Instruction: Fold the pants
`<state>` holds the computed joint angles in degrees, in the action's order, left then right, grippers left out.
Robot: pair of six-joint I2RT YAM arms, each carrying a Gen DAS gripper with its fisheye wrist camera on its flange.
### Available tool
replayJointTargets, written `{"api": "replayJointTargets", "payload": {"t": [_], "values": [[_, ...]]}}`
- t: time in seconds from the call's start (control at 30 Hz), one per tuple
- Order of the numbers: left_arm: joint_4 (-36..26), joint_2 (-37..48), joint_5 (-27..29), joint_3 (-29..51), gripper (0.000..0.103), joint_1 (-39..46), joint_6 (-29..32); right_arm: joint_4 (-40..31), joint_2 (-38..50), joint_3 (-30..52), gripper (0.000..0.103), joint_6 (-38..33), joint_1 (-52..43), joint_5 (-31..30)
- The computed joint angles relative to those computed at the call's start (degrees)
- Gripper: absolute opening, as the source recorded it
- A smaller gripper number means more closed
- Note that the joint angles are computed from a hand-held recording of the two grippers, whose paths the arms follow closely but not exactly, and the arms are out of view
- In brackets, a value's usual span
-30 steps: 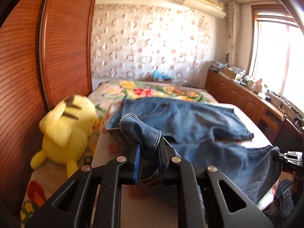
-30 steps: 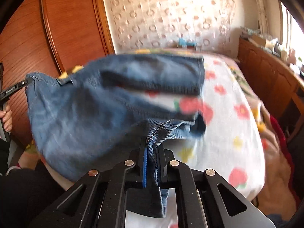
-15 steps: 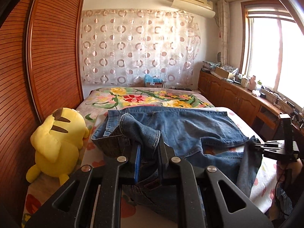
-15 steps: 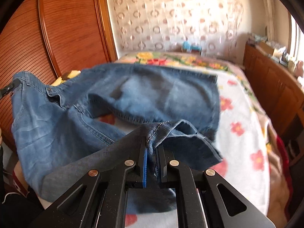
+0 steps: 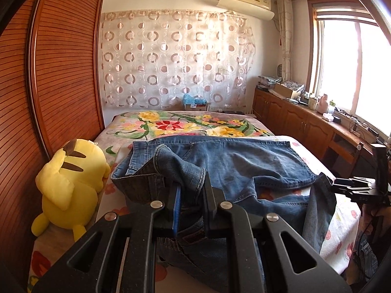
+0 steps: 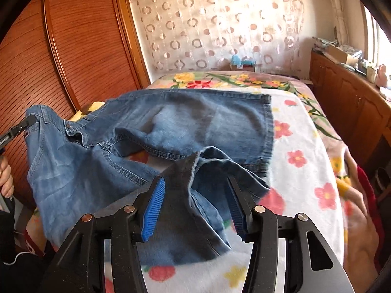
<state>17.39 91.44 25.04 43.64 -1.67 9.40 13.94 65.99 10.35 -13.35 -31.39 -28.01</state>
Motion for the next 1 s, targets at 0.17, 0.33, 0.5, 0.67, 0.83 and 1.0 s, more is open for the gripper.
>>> {"api": "replayJointTargets", "payload": {"t": [0.17,0.33,0.5,0.67,0.83,1.0], "values": [[-0.12,0.33,-0.89,1.16,0.015,-0.91,-0.13,-3.63,-4.40,-4.44,0.053,-6.19,-6.54,-2.76],[0.04,0.64,-1.47,1.57,0.015,-1.52,-0.79,-1.19,1.43,-5.81,0.053,-9.99,-9.93,-4.53],[-0.23,2.14,-2.59,3.76,0.015,-2.43,-2.20,5.86,11.22,-4.82,0.053,-9.28,-9.74,-5.14],[-0.44,5.48,-3.66,7.68,0.015,-2.75,-2.70,8.97,16.02,-4.35,0.028,-9.61,-9.33,-6.55],[-1.35,9.09,-2.67,12.01,0.014,-1.58,-4.19,5.51,20.43,-1.16,0.011,-13.93,-15.35,-15.56],[-0.92,10.77,-2.45,14.35,0.014,-0.33,-5.48,-2.23,11.17,-0.09,0.010,-14.67,-20.16,-20.20]]}}
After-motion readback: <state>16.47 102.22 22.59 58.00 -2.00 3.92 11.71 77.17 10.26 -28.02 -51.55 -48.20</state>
